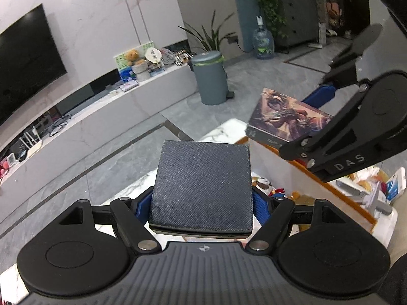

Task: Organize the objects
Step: 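Lift and carry the grey box and card box over the orange box, then lower the grey box and card box into the orange box and open both tools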

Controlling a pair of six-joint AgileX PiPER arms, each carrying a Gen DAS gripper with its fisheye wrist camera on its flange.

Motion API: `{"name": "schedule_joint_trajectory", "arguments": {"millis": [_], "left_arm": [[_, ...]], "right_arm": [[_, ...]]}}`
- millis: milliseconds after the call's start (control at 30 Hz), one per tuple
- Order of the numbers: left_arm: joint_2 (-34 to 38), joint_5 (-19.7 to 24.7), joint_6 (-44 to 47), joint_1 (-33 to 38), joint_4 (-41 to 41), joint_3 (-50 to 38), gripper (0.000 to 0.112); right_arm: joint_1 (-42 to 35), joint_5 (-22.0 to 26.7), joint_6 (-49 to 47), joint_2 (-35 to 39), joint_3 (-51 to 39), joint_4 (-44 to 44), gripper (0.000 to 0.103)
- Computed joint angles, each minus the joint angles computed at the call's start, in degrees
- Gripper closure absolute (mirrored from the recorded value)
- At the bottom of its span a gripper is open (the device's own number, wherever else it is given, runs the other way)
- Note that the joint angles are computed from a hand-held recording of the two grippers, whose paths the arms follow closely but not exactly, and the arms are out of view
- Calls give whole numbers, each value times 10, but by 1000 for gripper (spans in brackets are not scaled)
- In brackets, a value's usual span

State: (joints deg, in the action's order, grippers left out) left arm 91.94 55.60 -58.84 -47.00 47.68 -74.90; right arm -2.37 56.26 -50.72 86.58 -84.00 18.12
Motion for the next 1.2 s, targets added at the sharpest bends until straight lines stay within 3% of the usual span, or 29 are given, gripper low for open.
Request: {"name": "schedule_joint_trajectory", "arguments": {"millis": [167, 300, 633, 967, 1200], "left_arm": [[12, -55, 12, 30, -19, 29, 24], [47, -41, 58, 23, 6, 29, 24], [71, -59, 154, 57, -30, 20, 24], [50, -74, 195, 96, -77, 31, 24], [78, -88, 241, 112, -98, 9, 24]], "right_arm": [[29, -25, 27, 41, -3, -27, 44], [46, -42, 37, 81, -15, -40, 44], [76, -75, 68, 126, -8, -67, 44], [93, -48, 110, 186, -55, -30, 43], [116, -61, 136, 208, -65, -74, 43]]}}
